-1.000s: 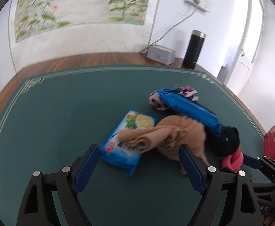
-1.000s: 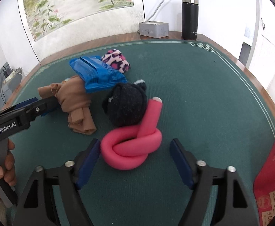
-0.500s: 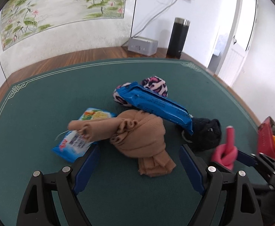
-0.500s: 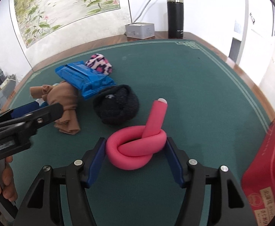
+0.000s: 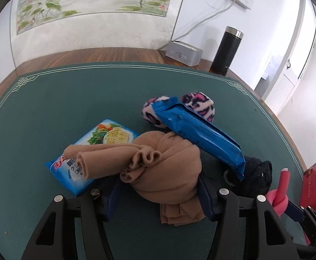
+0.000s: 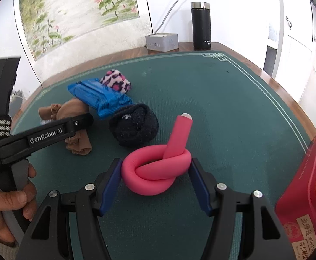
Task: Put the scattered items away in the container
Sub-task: 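Grasp the pink foam knot with the right gripper while the left grasps the tan stocking, then carry the pink knot into the red tin and release with the right while the left lifts the stocking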
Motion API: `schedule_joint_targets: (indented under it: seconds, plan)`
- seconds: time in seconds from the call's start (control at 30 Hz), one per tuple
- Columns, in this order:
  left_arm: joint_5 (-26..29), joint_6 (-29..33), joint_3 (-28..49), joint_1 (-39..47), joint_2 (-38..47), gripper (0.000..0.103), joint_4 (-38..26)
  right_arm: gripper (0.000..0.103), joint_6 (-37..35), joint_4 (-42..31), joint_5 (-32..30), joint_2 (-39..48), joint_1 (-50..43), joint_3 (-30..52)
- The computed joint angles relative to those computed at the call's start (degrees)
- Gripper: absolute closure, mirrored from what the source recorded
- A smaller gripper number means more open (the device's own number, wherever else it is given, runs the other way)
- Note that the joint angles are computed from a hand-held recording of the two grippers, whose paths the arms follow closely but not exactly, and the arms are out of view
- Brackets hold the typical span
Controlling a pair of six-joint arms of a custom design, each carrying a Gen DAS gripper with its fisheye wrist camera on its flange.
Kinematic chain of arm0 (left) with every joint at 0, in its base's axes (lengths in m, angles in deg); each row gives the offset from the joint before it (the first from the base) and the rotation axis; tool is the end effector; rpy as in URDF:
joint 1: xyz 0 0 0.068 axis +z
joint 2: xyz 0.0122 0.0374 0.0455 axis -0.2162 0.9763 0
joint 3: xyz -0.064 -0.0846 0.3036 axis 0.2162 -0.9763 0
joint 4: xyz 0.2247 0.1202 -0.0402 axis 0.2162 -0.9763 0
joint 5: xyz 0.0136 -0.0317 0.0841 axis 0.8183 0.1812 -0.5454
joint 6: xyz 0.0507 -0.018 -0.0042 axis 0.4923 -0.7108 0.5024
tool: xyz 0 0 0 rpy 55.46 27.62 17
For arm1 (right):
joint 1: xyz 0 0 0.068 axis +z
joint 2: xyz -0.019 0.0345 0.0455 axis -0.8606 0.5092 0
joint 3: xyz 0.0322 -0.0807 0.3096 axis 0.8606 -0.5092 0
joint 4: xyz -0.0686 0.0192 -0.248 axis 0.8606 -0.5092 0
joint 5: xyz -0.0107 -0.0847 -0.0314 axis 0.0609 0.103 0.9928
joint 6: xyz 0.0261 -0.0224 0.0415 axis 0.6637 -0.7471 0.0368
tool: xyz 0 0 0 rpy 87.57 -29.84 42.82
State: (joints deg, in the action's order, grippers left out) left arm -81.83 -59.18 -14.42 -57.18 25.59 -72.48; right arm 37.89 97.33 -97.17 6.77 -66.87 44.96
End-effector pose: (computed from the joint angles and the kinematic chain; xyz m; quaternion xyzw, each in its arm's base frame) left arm 0.2252 -0.1988 0.1468 -0.1361 0.9183 -0.0589 0.3671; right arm 0.2093 -0.0123 0.1379 -0.1376 0.9136 0.1357 0.3576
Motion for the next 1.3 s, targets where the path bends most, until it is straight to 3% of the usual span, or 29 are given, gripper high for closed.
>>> schedule_joint_targets:
  seconds: [0.13, 0.27, 0.5, 0.53, 0.77, 1.0, 1.3]
  plan:
    - [-3.61, -1.44, 0.87, -2.12, -0.91, 0.042, -3.56, 0.037, 0.23, -1.27, -4.43, 2.07, -2.81, 1.59]
    - [-7.01, -5.39, 0.85, -5.24, -3.52, 0.042, -9.01, 0.037, 0.28, -0.28, -4.99, 1.27, -2.67, 1.04]
    - [-19.39, -28.93, -0.99, -18.96, -8.85, 0.042, -29.17, 0.037, -0.32, 3.99, -1.37, -2.95, 1.01, -2.41]
    - [-19.86, -30.13, -1.12, -19.43, -8.90, 0.042, -29.86, 0.037, -0.14, 4.32, -0.94, -3.42, 1.55, -2.75]
    - [-23.39, -30.84, 3.62, -20.97, -4.91, 0.042, -36.10, 0.037, -0.07, 8.27, 3.05, -8.22, 5.24, -6.52]
    - [-24.66, -31.51, 7.21, -23.24, -1.90, 0.042, -40.36, 0.037, 0.62, 7.37, 1.26, -6.62, 2.98, -5.34]
    - [-22.86, -27.83, 6.28, -21.86, -2.69, 0.042, -36.05, 0.037, 1.90, 6.99, 4.10, -4.94, 4.35, -4.08]
